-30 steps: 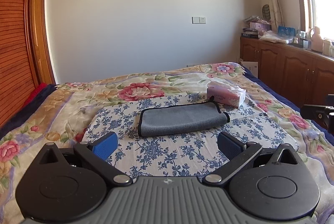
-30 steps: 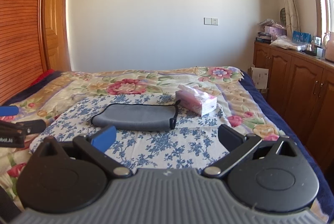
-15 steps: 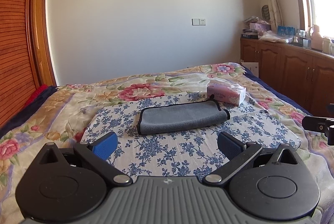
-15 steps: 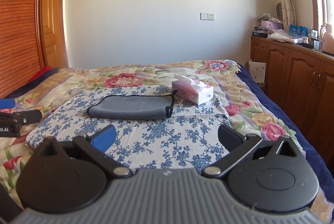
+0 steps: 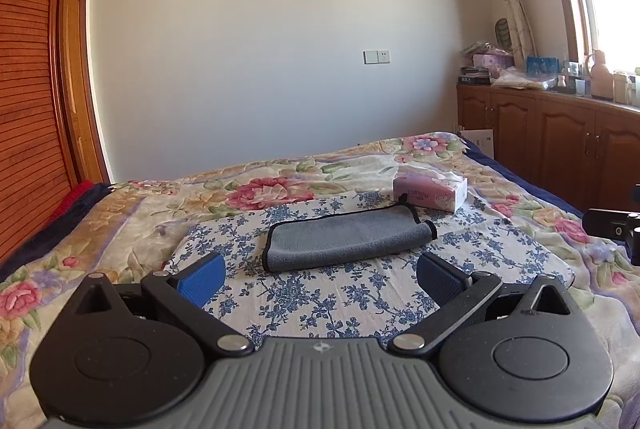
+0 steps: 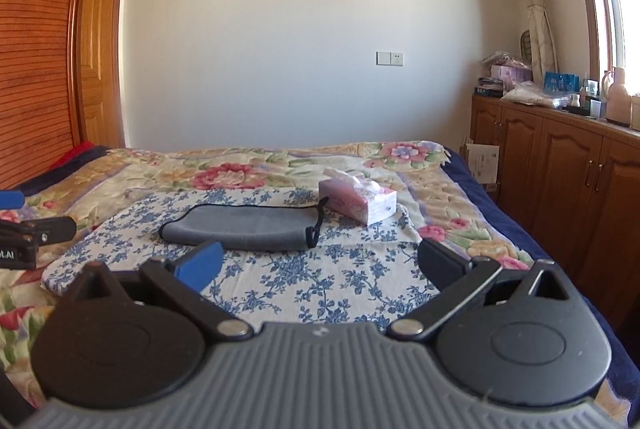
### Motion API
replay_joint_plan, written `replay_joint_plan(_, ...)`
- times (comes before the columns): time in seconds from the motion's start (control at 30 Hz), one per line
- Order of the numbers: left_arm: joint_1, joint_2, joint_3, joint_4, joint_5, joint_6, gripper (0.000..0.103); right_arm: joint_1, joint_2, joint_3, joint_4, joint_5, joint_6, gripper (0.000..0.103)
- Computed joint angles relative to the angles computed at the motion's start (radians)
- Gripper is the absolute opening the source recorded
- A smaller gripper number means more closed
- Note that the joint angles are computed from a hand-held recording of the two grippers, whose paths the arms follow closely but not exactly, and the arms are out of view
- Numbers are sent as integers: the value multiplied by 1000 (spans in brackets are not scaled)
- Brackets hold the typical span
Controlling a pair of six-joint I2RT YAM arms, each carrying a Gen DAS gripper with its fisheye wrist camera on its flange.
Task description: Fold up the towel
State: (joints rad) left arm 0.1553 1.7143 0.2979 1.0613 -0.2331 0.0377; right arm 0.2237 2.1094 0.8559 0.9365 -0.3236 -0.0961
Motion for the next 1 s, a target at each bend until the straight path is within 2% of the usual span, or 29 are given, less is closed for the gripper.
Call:
replay_joint_plan(0.47,25,14,-5,19,9,-42,103,0,12,0,35,9,15,103)
replay_joint_plan(1.0,33,19,-14,38,9,-29,103,-4,20,0,49,7,19,103)
